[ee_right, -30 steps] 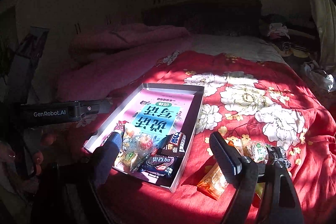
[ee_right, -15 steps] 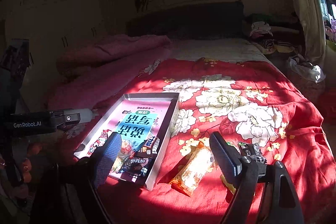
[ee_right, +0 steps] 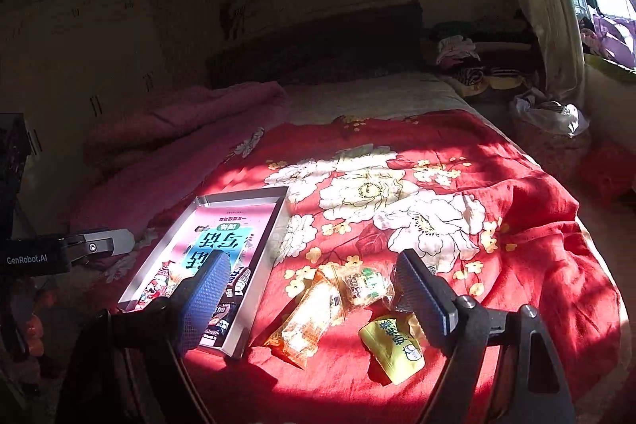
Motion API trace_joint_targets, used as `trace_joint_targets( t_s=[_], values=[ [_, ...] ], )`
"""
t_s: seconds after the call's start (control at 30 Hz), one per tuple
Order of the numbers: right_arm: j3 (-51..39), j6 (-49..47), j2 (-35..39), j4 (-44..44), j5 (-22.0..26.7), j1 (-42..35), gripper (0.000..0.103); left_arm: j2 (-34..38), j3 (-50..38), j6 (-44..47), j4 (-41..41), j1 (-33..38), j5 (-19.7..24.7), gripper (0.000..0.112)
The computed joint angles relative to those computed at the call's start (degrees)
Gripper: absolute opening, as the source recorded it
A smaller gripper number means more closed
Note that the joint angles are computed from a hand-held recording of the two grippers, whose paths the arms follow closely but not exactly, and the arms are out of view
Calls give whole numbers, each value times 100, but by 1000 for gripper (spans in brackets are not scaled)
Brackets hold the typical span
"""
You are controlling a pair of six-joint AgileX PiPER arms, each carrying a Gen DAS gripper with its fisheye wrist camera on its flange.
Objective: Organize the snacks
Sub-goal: 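Withdraw both open tools from the tray back over the remaining snacks, then grasp the orange-topped bread pack with the left tool while the right tool grasps the black snack pack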
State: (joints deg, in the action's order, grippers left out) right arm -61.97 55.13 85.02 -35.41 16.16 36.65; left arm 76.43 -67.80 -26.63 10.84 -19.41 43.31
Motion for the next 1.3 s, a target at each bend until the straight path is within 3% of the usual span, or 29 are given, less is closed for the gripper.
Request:
trace_joint_targets(
  t_s=[0.63, 1.3],
  values=[
    [650, -170, -547, 363, -278, -1106, 85, 242, -184, -217, 169, -350, 112, 75],
    [642, -1580, -45, 1497, -243, -1285, 86, 916, -299, -165, 65, -732, 50, 75]
  ],
)
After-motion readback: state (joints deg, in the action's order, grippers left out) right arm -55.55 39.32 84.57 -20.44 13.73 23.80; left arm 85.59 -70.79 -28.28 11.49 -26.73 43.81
